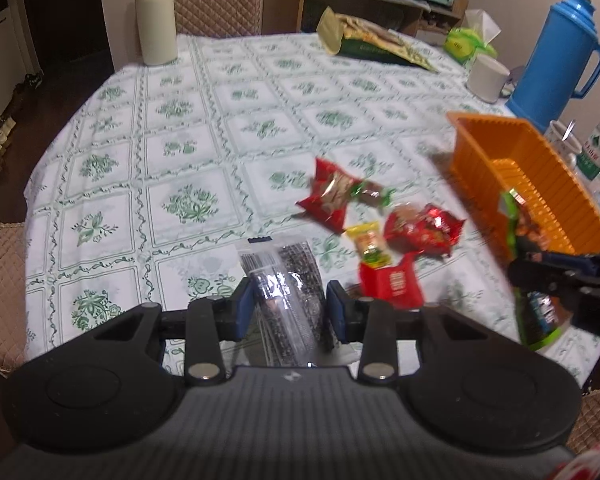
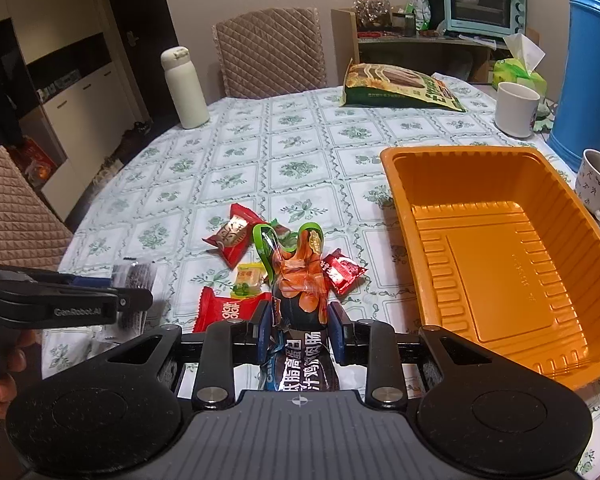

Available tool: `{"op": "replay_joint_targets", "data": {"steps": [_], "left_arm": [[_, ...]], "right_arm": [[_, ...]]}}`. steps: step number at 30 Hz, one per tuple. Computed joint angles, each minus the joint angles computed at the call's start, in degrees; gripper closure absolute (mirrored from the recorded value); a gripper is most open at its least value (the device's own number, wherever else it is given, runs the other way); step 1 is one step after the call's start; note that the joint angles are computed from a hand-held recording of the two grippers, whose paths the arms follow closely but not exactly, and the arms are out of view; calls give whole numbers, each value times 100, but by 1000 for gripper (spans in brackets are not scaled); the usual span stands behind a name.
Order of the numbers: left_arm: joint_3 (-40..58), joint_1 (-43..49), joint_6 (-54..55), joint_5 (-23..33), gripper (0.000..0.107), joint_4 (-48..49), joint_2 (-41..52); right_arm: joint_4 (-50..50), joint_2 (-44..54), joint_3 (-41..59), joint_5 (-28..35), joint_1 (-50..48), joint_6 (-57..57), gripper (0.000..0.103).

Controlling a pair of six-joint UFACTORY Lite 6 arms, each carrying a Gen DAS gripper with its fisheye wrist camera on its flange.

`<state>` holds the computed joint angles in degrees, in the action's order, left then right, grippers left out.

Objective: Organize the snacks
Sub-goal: 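Carry both snacks over the orange tray and open both grippers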

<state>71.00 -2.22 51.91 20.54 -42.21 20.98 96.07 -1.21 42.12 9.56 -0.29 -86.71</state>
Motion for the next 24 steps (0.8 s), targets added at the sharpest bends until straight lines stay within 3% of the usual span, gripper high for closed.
{"op": "replay_joint_targets", "data": {"steps": [5, 12, 24], "left_arm": [[-393, -323, -844, -53, 72, 397, -699], [-584, -1266, -2719, -264, 72, 1498, -1288], [600, -3398, -6877, -381, 72, 4517, -320]], "right_arm": [[-1514, -300, -77, 502, -455, 1154, 73], [-2351, -615, 0, 1554, -1661, 1228, 73], [-2942, 18, 718, 2917, -3933, 316, 73]]}}
